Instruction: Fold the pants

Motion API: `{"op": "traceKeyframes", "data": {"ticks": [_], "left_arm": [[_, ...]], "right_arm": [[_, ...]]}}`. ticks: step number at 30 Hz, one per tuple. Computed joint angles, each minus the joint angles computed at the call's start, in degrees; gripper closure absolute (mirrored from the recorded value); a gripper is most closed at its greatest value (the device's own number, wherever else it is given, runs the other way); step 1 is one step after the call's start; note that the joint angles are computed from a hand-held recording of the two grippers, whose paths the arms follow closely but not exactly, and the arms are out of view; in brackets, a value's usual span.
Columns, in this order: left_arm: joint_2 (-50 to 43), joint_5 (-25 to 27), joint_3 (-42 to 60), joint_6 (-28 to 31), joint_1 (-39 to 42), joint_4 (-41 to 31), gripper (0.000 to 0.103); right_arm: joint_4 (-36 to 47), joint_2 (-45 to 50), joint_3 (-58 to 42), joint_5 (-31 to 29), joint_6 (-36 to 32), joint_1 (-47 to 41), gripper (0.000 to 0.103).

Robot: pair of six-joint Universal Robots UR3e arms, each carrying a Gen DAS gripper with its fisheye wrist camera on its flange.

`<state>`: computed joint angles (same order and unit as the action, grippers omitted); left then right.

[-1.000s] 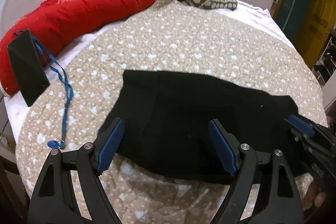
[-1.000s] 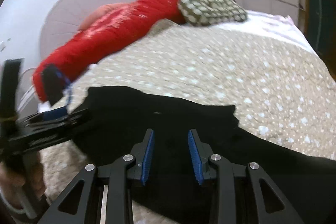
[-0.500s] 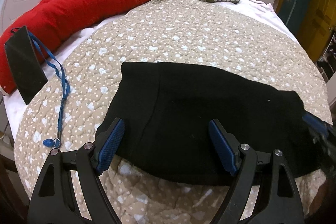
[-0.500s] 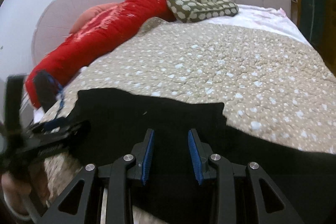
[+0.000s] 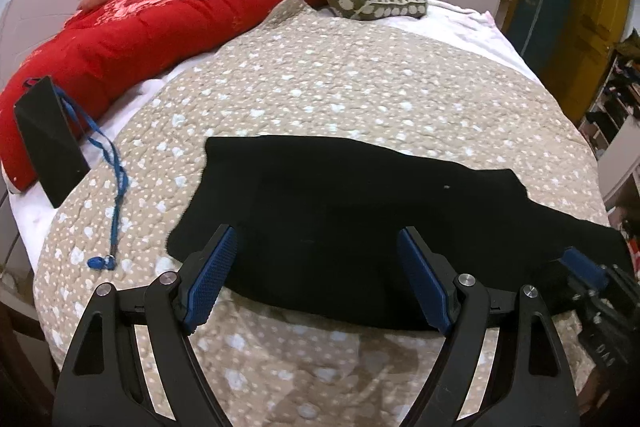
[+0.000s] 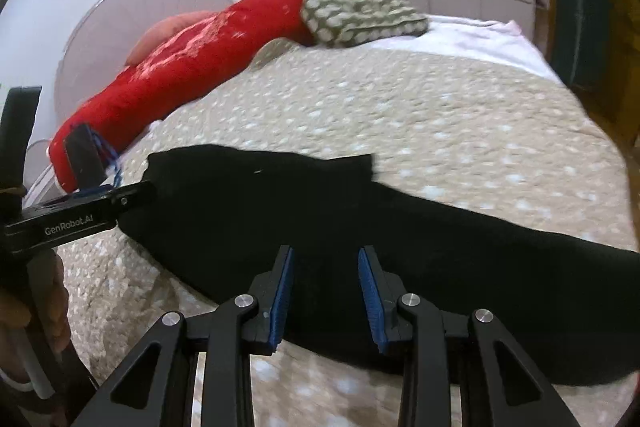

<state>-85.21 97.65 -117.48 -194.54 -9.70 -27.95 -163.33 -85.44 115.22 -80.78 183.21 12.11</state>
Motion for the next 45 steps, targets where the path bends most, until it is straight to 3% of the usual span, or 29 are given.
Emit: {"op": "traceKeyframes", "data": {"ticks": [10, 15, 25, 36, 45], "left_arm": [[-8.52, 1.13, 5.56, -2.15, -8.36, 0.99, 0.021], [-12.74, 2.6, 8.62, -2.59, -10.4, 0.37, 0.021], [-13.49, 4.01, 10.21, -2.97, -11.78, -0.05, 0.021], [-15.96, 1.33, 15.22, -3.06, -14.55, -0.71, 0.021], [-25.67, 0.81, 28.1, -1.4, -20.69, -5.03, 0.021]], "right_arm": [[3.44, -20.16, 19.42, 5.19, -3.82, -19.45, 0.069], [6.03, -20.68, 19.67, 2.67, -5.16, -22.79, 0.068], [10.37, -28.39, 22.74, 6.44, -7.87, -28.48, 0.068], [29.15, -48.27, 27.77, 14.31, -17.69, -45.83, 0.063], [39.09, -54.8, 28.13, 16.4, -23.96, -57.12, 0.062]]}}
